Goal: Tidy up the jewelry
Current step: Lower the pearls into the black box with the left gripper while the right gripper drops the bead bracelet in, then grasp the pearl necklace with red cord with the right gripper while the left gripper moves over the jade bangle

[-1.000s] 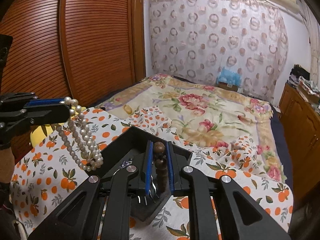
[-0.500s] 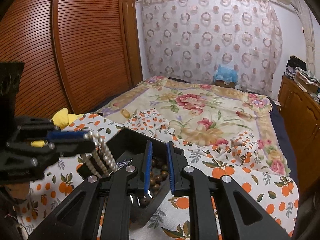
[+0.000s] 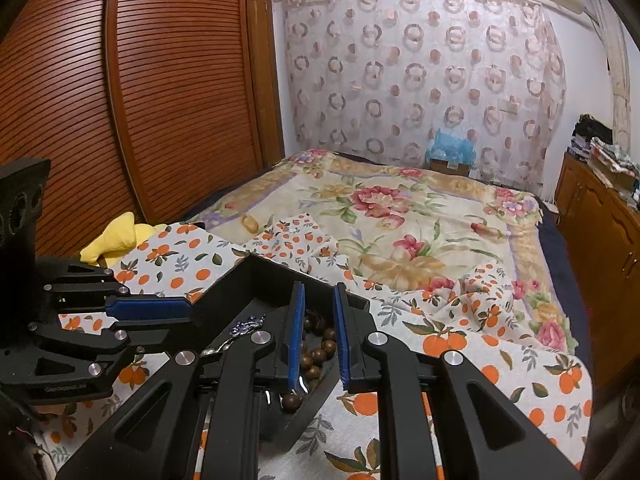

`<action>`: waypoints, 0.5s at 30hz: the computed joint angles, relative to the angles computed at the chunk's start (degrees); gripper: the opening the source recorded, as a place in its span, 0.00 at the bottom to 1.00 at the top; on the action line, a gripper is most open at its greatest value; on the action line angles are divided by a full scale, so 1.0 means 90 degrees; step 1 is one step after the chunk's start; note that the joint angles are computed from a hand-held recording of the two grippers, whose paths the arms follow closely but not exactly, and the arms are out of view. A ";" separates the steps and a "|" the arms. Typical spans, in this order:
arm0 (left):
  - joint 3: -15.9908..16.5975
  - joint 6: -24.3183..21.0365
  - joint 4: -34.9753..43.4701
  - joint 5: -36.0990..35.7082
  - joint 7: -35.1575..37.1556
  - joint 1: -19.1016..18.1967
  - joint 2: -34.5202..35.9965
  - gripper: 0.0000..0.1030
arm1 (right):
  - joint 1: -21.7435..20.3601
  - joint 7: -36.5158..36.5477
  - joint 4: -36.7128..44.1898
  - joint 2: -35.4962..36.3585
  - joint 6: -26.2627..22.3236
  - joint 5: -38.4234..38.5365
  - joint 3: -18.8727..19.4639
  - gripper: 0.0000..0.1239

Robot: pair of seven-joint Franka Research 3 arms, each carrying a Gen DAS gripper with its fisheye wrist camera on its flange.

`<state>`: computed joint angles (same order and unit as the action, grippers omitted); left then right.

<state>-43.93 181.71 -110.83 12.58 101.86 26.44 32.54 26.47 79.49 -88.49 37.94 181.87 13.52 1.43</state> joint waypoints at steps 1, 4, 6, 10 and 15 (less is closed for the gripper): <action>-0.0025 0.0039 -0.0053 0.0001 -0.0003 0.0039 -0.0041 0.27 | 0.0071 0.0014 -0.0087 -0.0077 0.0024 -0.0011 -0.0074 0.13; -0.0309 0.0175 -0.0378 0.0078 -0.0051 0.0404 -0.0146 0.27 | 0.0331 0.0059 -0.0476 -0.0362 0.0146 -0.0057 -0.0325 0.13; -0.0560 0.0248 -0.0640 0.0169 -0.0121 0.0724 -0.0196 0.28 | 0.0467 0.0084 -0.0789 -0.0555 0.0257 -0.0063 -0.0436 0.13; -0.0852 0.0396 -0.1138 0.0455 -0.0393 0.1193 -0.0366 0.31 | 0.0485 0.0072 -0.1555 -0.0969 0.0534 0.0053 -0.0294 0.13; -0.1135 0.0615 -0.1733 0.0854 -0.0784 0.1738 -0.0572 0.37 | 0.0826 0.0070 -0.2380 -0.1316 0.0746 0.0280 -0.0417 0.13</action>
<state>-54.14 187.25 -126.43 20.26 94.81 42.09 27.40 33.91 80.12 -109.91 26.10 188.58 16.03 -2.32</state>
